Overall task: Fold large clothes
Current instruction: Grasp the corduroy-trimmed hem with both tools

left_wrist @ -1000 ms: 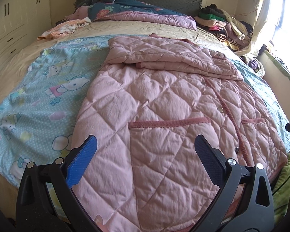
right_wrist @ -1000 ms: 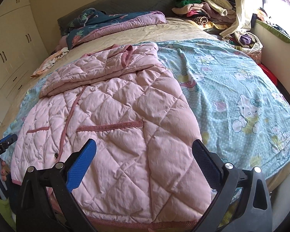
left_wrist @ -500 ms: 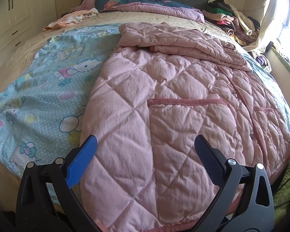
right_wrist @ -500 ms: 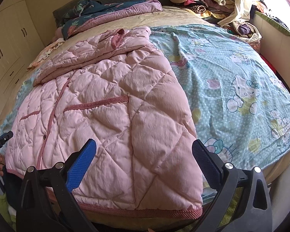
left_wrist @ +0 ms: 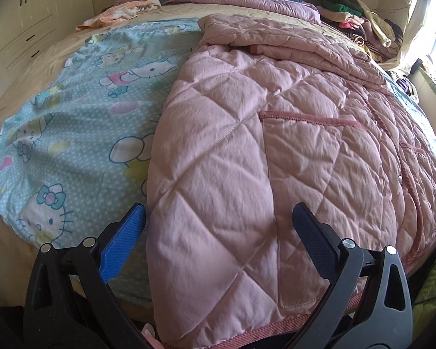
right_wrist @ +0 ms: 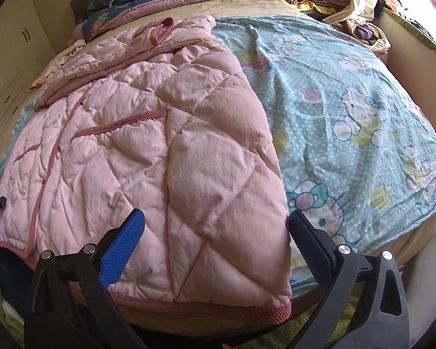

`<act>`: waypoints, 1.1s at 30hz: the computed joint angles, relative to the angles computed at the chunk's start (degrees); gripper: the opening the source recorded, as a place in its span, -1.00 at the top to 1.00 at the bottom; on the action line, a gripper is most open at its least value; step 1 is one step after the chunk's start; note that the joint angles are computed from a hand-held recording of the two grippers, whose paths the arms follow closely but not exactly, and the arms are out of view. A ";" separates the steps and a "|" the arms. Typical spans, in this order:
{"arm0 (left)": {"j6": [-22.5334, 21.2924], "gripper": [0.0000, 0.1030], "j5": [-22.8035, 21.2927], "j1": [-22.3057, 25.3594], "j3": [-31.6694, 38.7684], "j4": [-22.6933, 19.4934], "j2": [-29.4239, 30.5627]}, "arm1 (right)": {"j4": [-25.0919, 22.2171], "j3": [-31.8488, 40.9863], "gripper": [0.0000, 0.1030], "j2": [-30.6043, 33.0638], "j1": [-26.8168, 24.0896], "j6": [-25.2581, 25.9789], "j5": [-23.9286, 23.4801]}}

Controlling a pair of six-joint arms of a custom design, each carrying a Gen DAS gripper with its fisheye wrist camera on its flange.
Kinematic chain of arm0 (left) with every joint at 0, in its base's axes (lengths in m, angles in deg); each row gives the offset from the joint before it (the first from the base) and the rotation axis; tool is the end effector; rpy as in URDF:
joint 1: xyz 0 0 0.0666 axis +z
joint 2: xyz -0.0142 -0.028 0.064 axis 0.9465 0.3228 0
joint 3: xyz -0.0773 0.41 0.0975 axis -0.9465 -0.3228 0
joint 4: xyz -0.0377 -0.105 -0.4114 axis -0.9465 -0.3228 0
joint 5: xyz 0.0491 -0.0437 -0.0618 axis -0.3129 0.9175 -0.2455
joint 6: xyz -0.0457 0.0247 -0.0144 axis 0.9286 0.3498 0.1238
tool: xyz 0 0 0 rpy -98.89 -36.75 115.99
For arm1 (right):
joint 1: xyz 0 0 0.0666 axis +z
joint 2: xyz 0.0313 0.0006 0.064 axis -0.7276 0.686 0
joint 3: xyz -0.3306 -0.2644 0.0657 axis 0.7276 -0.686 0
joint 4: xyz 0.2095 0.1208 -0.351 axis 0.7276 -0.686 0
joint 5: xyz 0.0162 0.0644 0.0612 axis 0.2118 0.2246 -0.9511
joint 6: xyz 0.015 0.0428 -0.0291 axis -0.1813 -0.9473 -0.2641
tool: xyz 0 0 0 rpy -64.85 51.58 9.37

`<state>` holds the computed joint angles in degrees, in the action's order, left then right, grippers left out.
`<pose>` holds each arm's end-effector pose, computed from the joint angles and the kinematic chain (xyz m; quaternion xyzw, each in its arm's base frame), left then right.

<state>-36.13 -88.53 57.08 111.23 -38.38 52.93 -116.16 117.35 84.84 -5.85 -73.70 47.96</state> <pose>0.2993 -0.0718 0.2863 -0.0249 0.9545 -0.0270 0.2959 0.3686 0.3045 0.2839 0.0874 0.9636 0.0433 0.2489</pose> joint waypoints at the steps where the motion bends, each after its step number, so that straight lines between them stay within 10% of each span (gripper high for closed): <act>1: -0.04 -0.84 -0.02 0.05 -0.11 -0.09 -0.05 | 0.72 -0.72 -0.92 -0.27 -0.26 -0.19 -1.22; 7: -0.67 -0.84 0.91 0.83 -1.13 -0.37 -0.63 | 5.79 -4.11 -0.85 -2.23 -0.16 0.37 -5.92; 12: -1.30 -0.84 2.77 1.72 -2.52 -1.03 -2.31 | 6.06 -4.84 0.18 -4.62 2.00 3.53 -1.91; 18: -2.55 -0.80 5.43 1.82 -4.53 -1.33 -4.95 | 8.99 -6.09 0.34 -6.59 1.95 4.64 -3.57; 28: -3.62 0.60 5.61 -0.89 -4.37 -1.23 -7.34 | 7.62 -6.32 -0.18 -4.85 1.05 3.77 -7.58; 33: -4.30 0.82 6.96 -0.18 -3.27 -0.18 -9.51 | 10.10 -6.31 0.55 -7.26 2.66 7.40 -3.80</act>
<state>-40.42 -81.57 56.89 107.97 -38.56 43.42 -106.06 111.05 77.58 -3.18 -66.30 44.16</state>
